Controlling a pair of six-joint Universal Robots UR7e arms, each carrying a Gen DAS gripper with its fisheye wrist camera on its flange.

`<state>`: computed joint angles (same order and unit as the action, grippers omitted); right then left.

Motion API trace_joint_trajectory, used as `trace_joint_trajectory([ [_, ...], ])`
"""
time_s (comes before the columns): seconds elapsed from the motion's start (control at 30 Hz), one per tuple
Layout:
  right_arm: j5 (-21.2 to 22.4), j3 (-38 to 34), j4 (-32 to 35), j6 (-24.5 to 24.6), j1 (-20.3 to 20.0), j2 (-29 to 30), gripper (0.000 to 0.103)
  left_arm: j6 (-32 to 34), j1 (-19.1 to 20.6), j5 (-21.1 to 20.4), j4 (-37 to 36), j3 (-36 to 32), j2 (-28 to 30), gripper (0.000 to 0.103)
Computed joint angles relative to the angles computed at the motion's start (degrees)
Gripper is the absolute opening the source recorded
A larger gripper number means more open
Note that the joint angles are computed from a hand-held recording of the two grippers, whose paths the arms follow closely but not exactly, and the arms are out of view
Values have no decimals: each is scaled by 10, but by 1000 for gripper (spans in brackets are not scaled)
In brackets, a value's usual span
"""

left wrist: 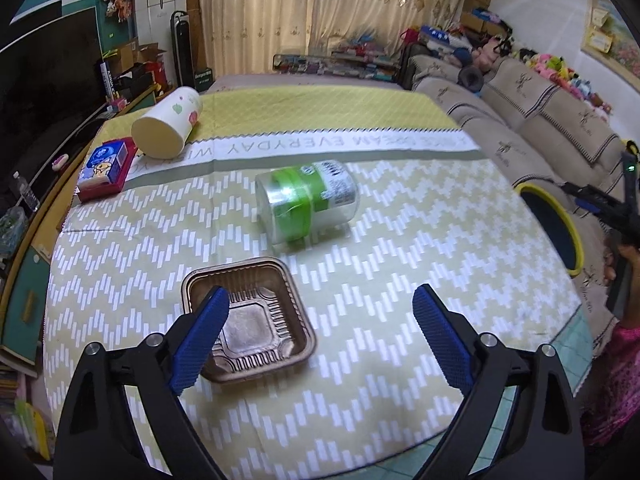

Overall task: Collect trash
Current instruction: 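Grasp the brown plastic food tray with the left gripper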

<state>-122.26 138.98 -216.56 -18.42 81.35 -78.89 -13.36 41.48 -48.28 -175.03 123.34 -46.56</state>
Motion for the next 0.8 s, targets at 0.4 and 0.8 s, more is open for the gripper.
trace_joint_trajectory([
  [0.4, -2, 3, 7, 3, 2, 14, 65, -20, 27, 9, 47, -38, 25, 79],
  [0.8, 16, 14, 9, 4, -4, 5, 65, -39, 35, 35, 108, -61, 33, 35],
])
